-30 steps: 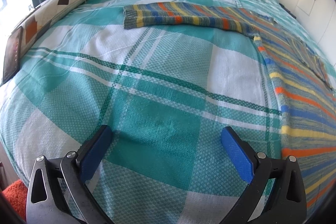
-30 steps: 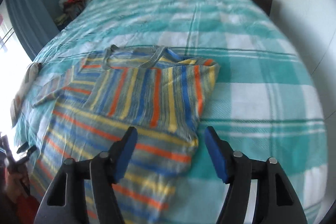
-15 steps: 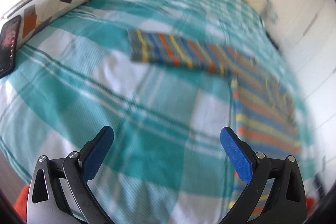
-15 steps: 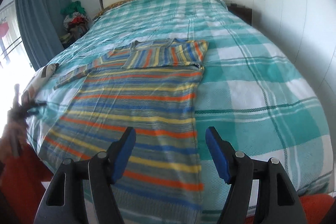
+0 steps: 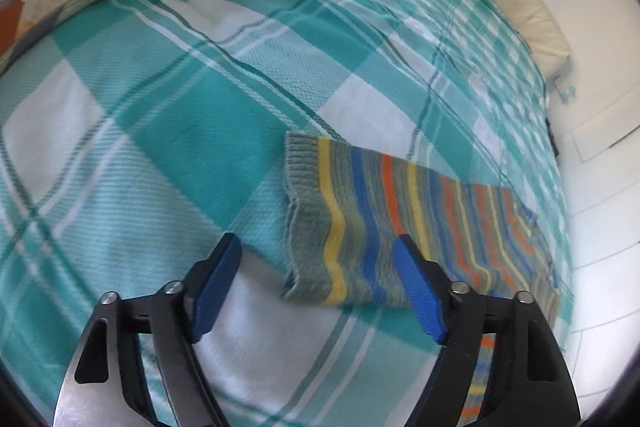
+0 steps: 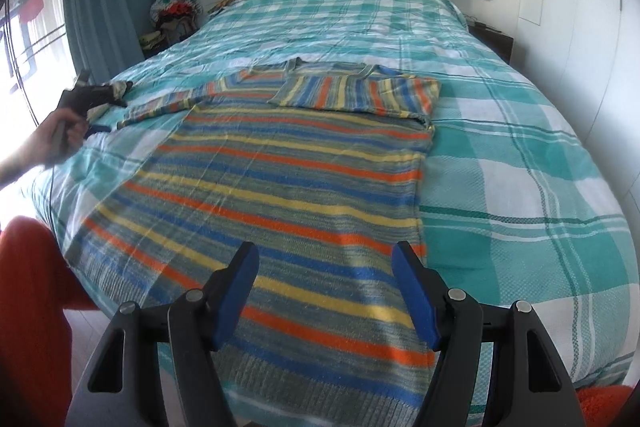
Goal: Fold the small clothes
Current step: 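Grasp the grey sleeve cuff with the left gripper, then lay the sleeve over the sweater body with the left gripper and release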
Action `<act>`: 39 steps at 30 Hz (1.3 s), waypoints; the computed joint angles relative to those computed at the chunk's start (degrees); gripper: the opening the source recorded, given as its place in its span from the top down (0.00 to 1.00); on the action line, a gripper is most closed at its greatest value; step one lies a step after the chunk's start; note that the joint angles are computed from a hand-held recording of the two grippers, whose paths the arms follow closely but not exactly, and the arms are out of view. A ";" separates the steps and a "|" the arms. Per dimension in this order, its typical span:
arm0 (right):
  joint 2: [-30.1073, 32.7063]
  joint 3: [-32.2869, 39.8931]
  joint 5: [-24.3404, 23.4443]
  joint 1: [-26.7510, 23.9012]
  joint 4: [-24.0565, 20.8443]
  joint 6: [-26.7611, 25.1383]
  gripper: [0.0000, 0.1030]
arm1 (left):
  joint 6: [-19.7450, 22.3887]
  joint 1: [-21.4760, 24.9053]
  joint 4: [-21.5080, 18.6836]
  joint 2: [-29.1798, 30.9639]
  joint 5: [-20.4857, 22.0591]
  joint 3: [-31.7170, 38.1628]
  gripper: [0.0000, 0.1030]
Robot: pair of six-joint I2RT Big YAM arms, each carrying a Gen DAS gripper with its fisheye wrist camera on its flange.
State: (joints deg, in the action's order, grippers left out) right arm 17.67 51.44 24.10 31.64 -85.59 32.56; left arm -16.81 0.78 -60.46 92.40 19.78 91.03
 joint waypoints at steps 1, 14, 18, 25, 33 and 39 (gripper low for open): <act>0.14 -0.04 0.56 1.27 -0.38 0.81 0.33 | -0.03 -0.41 -0.02 0.31 -0.64 0.41 0.72; -0.40 -0.44 2.19 7.40 0.21 2.27 0.33 | 12.22 -23.57 -7.17 1.30 -3.25 25.86 0.97; -1.05 -0.38 1.75 6.97 0.80 2.59 0.33 | 11.96 -32.00 -11.35 5.43 -0.41 30.33 0.79; -2.44 -0.17 2.40 8.04 -0.78 4.92 0.33 | 6.78 -30.42 -8.73 5.48 -3.34 23.03 0.43; -3.23 -1.86 -11.23 -9.94 2.96 -7.17 0.33 | 4.98 -21.33 -9.86 6.84 -0.44 14.89 0.46; -1.77 -2.52 -8.79 -6.13 1.74 -4.54 0.33 | 6.80 -24.16 -6.54 7.27 -0.30 12.32 0.98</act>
